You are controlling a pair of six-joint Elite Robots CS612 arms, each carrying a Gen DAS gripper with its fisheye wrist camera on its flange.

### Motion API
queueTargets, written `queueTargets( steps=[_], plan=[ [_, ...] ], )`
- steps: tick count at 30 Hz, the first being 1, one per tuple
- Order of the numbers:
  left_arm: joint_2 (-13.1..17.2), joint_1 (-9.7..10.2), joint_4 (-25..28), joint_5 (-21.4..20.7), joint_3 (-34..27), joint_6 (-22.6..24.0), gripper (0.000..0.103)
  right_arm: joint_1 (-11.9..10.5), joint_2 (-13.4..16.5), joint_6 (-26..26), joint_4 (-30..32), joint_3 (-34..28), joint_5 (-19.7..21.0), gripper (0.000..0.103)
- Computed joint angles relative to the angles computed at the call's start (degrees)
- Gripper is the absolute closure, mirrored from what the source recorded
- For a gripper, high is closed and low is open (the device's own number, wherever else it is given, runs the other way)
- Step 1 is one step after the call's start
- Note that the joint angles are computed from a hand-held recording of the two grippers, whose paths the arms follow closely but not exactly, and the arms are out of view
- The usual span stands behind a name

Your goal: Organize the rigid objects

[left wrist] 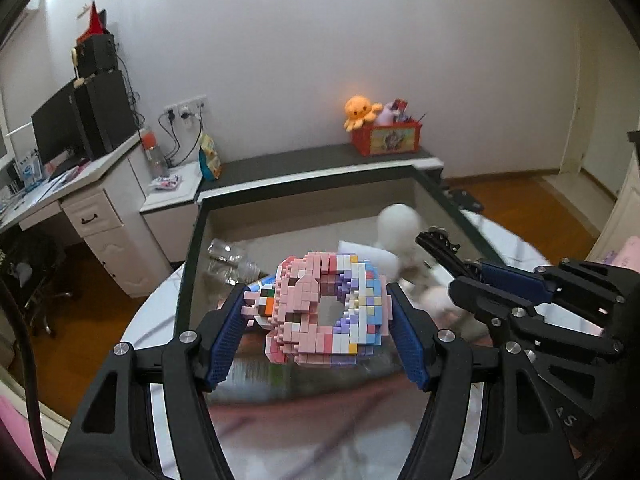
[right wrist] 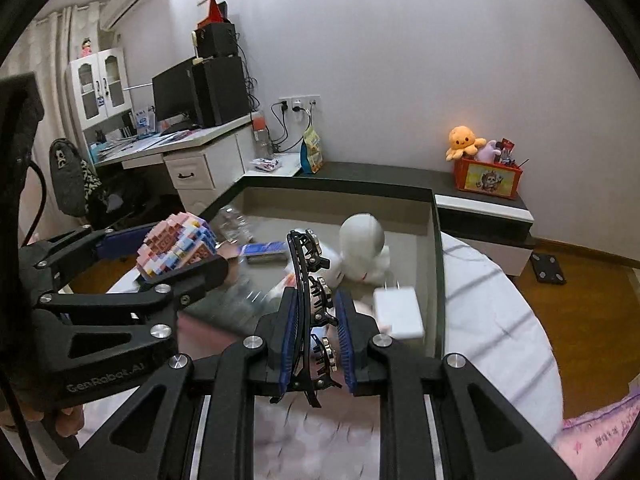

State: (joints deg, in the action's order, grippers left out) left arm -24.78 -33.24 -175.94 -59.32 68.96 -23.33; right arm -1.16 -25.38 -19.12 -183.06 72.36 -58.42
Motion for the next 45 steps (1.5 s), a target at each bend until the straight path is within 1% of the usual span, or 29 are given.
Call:
queueTargets(
  steps=[1, 5, 8, 10, 11, 12, 13, 14, 15, 16, 17, 18, 20, 21, 22, 23, 25, 26, 28, 29, 31, 32, 34, 35, 39, 43, 45],
  plan=[
    [0.8, 0.45, 3.1, -0.1, -2.0, -0.1, 0.034, 0.2, 0.8, 0.1, 1.6, -1.8, -0.6, 0.083],
    [2.7, 1.47, 6.0, -1.4, -5.3, -0.3, 0.035, 1.1, 3.3, -0.2, 5.7, -6.8, -3.4, 0.083],
    [3.7, 1.96, 6.3, -2.0, -6.8, -0.7, 0.035, 1.4, 4.3, -0.5, 6.8, -8.6, -4.7, 0.083],
    [4.2, 2.06, 7.0, -1.4, -7.5, -1.1, 0.034, 1.3, 5.0, 0.2, 7.1, -9.6, -3.7, 0.083],
    [4.3, 2.02, 6.7, -0.9, -7.5, -1.1, 0.034, 1.3, 5.3, 0.7, 6.9, -9.9, -4.0, 0.082],
    [4.3, 1.99, 6.2, -0.8, -7.3, -0.9, 0.028, 1.3, 5.4, 1.0, 6.4, -9.9, -4.3, 0.081],
    [4.0, 1.89, 5.3, -0.6, -6.8, -0.8, 0.026, 1.4, 5.4, 1.6, 5.4, -9.7, -4.9, 0.079],
    [3.6, 1.57, 4.3, 0.9, -6.0, -1.0, 0.025, 1.4, 5.2, 2.2, 4.5, -9.3, -5.6, 0.070],
    [3.1, 1.27, 3.1, 2.4, -4.9, -1.0, 0.024, 1.4, 4.9, 2.8, 3.4, -8.7, -6.3, 0.056],
    [2.5, 0.95, 1.5, 3.7, -3.8, -1.0, 0.023, 1.3, 4.6, 3.6, 1.4, -7.9, -7.3, 0.048],
    [1.5, 0.53, -2.1, 4.8, -1.5, -0.8, 0.013, 1.1, 4.1, 4.3, -1.0, -6.7, -7.4, 0.027],
    [0.8, 0.19, -4.9, 5.5, 0.2, -0.9, 0.005, 0.6, 3.5, 5.1, -3.6, -5.3, -6.6, 0.013],
    [-0.8, -0.87, -12.2, 7.3, 4.1, -0.7, 0.001, -0.2, 2.1, 6.6, -6.8, -2.8, -4.1, 0.010],
    [-1.6, -1.43, -14.8, 8.3, 5.8, -0.6, 0.000, -0.7, 1.1, 7.0, -8.6, -1.0, -3.0, 0.005],
    [-2.4, -1.94, -16.8, 9.0, 7.3, -0.1, 0.000, -0.9, 0.2, 7.3, -10.1, 0.6, -2.7, 0.000],
    [-3.4, -2.76, -19.4, 10.0, 9.4, 0.6, 0.000, -1.2, -1.1, 7.8, -13.1, 3.0, -2.5, 0.000],
    [-4.7, -3.94, -22.2, 12.0, 12.0, 1.3, 0.000, -1.8, -2.9, 8.2, -16.8, 6.1, -1.3, 0.000],
    [-5.7, -4.84, -23.9, 13.4, 13.8, 1.5, 0.000, -2.1, -4.2, 8.4, -19.5, 8.7, -0.9, 0.000],
    [-7.1, -5.91, -25.9, 14.7, 16.3, 1.6, 0.000, -2.4, -6.0, 9.0, -23.4, 12.1, -1.6, 0.000],
    [-7.9, -6.79, -27.9, 15.9, 18.0, 1.9, 0.000, -2.8, -7.2, 9.4, -26.3, 14.5, -1.4, 0.000],
    [-9.1, -8.18, -29.4, 18.2, 20.1, 2.4, 0.000, -3.3, -9.0, 9.8, -30.1, 18.0, -1.3, 0.000],
    [-9.5, -9.31, -31.5, 20.4, 21.4, 3.3, 0.000, -3.4, -9.7, 9.9, -31.9, 19.6, -1.7, 0.000],
    [-10.2, -10.68, -34.0, 22.9, 22.9, 4.5, 0.000, -3.6, -11.1, 10.1, -34.9, 22.2, -2.5, 0.000],
    [-10.7, -11.71, -35.7, 24.3, 24.1, 4.8, 0.000, -4.0, -11.9, 10.7, -36.9, 24.1, -2.1, 0.000],
    [-12.0, -14.28, -39.3, 28.1, 27.1, 5.9, 0.000, -5.2, -14.1, 11.7, -41.5, 28.9, -0.7, 0.000],
    [-12.9, -16.75, -43.7, 32.0, 29.2, 7.8, 0.000, -5.8, -15.9, 12.4, -46.8, 33.0, -1.8, 0.000],
    [-13.4, -17.86, -45.7, 33.5, 30.1, 8.6, 0.000, -6.4, -16.9, 12.8, -49.2, 35.2, -1.1, 0.000]
  ],
)
